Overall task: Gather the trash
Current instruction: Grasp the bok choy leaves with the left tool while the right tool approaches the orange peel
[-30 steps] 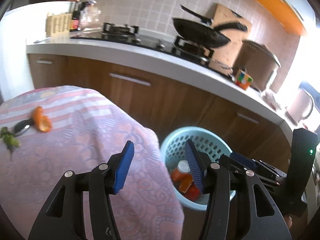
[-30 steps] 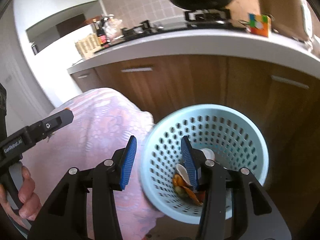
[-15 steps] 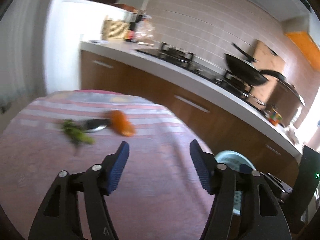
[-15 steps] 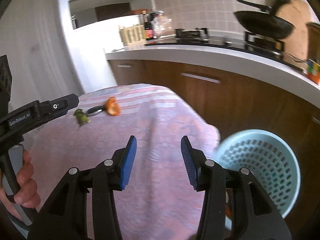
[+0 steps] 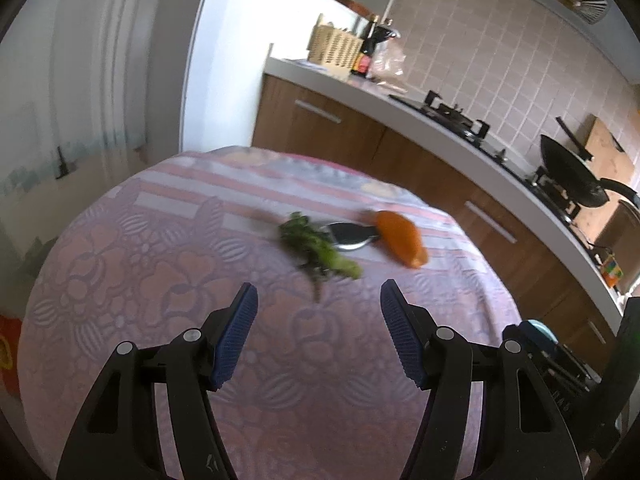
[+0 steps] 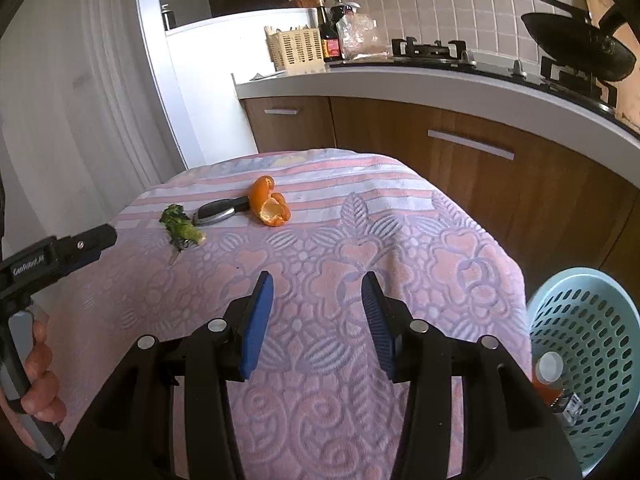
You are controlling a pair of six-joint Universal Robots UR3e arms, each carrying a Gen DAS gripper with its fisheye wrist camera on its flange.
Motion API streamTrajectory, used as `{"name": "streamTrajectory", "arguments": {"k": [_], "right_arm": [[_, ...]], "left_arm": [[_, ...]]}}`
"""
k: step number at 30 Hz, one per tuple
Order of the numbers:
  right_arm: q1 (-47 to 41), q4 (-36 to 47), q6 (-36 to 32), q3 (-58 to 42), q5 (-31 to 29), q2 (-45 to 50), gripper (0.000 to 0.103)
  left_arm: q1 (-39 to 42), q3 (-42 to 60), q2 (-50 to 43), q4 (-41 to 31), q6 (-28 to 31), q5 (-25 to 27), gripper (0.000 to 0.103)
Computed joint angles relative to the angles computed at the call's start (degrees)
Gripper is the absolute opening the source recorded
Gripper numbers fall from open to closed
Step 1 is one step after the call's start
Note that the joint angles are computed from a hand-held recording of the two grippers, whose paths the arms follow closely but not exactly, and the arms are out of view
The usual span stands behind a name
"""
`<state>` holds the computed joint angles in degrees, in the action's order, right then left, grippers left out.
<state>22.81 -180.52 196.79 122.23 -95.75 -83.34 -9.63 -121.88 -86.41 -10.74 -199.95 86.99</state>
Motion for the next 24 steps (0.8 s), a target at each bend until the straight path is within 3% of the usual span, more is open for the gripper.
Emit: {"name": "streamTrajectory", "arguments": {"k": [7, 14, 21, 24], "right_arm": [[-1.8, -1.0, 0.9, 0.2, 2.0, 2.1, 0.039], [-3.7, -2.2, 0.9, 1.5, 5.8, 1.9, 0.029], [-3.2, -0.4, 0.4, 0.1, 5.6, 2.8, 0.029], [-3.2, -0.3, 0.6, 0.3, 5.7, 2.7, 0.029]], "left_arm": [[4.2, -1.9, -1.3, -0.2, 0.0, -3.7, 0.062], [0.9, 2.3, -5.9, -2.9, -0.1, 0.0, 0.062], [-3.4, 17.4, -16.6, -7.7, -4.2, 2.7, 0.062], [-5.4, 25.8, -22.8, -11.3, -6.9, 6.3, 0.062]]}}
